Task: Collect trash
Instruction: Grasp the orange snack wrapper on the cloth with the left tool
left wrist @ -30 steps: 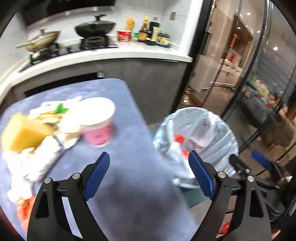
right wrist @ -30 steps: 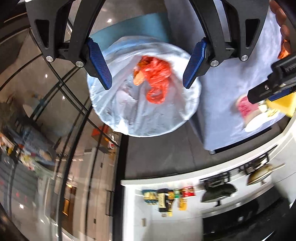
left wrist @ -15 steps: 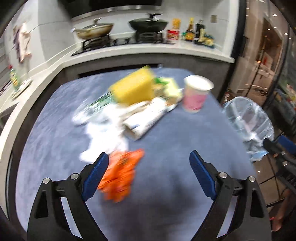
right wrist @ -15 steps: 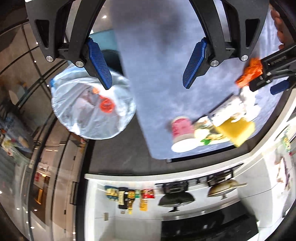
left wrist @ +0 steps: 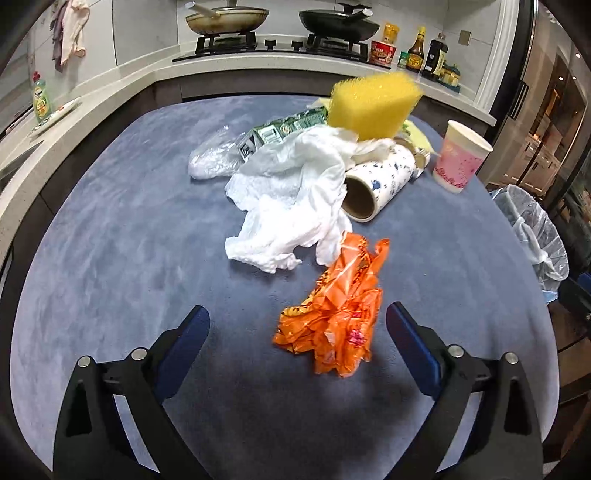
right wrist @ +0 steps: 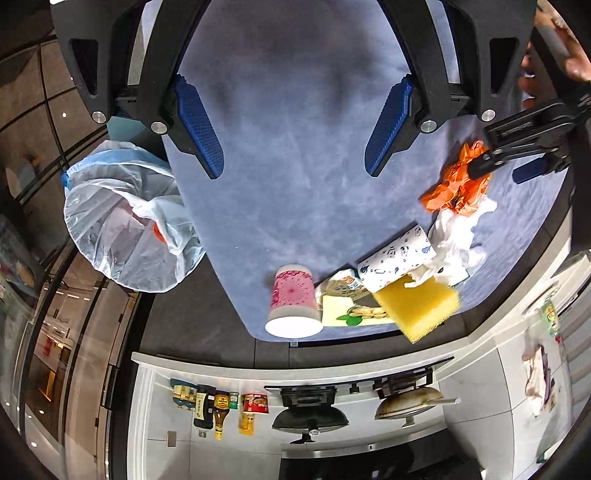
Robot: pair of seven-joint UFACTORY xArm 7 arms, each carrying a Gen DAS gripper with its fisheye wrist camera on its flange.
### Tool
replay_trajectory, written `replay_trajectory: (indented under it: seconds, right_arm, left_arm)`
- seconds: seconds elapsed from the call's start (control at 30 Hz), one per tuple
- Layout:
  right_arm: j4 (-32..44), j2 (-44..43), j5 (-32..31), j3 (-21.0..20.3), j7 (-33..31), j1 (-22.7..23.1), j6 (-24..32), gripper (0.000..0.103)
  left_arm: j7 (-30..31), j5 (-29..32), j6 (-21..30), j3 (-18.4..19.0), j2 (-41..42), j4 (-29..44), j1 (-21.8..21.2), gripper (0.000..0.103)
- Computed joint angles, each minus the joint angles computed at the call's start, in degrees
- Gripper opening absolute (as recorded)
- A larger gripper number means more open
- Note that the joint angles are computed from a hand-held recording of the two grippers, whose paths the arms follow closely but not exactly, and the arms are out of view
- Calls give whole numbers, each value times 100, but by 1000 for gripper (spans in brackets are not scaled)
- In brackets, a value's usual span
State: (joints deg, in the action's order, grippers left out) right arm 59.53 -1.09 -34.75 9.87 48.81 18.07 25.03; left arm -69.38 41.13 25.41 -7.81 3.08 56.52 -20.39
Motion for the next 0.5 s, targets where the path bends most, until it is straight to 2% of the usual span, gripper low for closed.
replay_trajectory:
  seconds: [0.2,0.23,0.4,0.47,0.5]
  right_arm:
    - [122,118,41,-6,-65,60,66,75]
    - [141,136,50,-12,-82,71,80,75]
    - [240,227,100,-41,-162,126,94,75]
    - [282,271,122,-53,-197,153,85,75]
    - [308,296,117,-57,-196,169,93,75]
  left_arm:
    - [-57,116,-180,100,226,72,-32,91]
    - [-44,151,-140,105,259,112,-60,89]
    - [622,-429,-457,96,361,123,-69,64]
    - [816,-595,-534,91,370,124,-105,51]
    - [893,-658,-553,95,372,126,-123,48]
